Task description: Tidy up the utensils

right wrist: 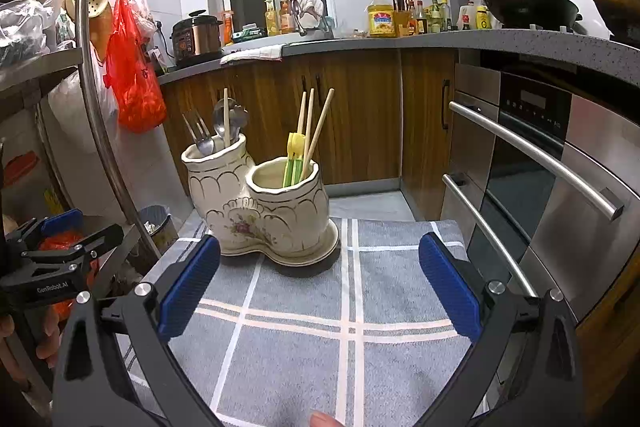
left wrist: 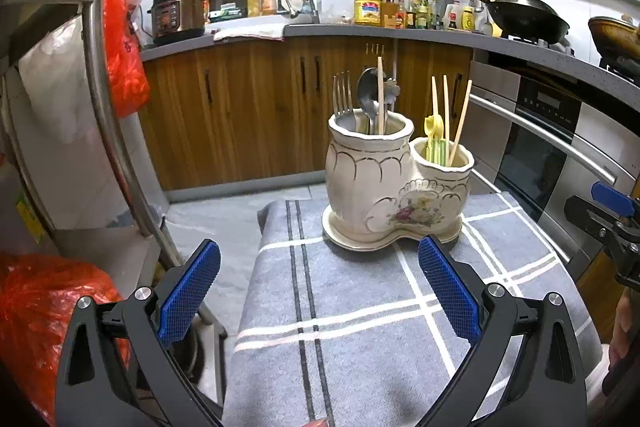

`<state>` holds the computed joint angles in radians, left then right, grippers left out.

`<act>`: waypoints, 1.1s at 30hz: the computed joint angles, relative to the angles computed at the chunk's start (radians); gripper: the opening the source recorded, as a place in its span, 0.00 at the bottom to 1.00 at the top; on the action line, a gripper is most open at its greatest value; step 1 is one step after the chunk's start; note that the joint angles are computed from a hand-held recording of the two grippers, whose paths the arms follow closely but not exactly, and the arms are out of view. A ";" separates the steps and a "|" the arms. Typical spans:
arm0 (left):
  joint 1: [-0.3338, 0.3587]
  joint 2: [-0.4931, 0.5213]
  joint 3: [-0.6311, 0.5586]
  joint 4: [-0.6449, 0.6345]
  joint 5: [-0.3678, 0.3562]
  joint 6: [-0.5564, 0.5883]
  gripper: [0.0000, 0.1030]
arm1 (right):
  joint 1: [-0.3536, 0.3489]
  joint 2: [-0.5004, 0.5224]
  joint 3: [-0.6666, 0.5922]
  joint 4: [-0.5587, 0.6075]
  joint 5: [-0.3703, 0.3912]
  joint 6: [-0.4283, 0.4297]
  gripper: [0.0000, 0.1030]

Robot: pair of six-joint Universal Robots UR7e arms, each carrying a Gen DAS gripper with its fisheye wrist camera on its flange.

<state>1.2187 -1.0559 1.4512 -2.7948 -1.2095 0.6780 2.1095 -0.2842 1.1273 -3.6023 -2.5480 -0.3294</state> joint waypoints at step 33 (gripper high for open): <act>-0.008 0.013 -0.014 0.011 0.002 0.008 0.95 | -0.015 -0.027 0.041 0.043 0.013 0.039 0.95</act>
<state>1.2106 -1.0434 1.4375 -2.7838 -1.2079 0.6861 2.0943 -0.3109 1.1680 -3.5594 -2.5354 -0.2905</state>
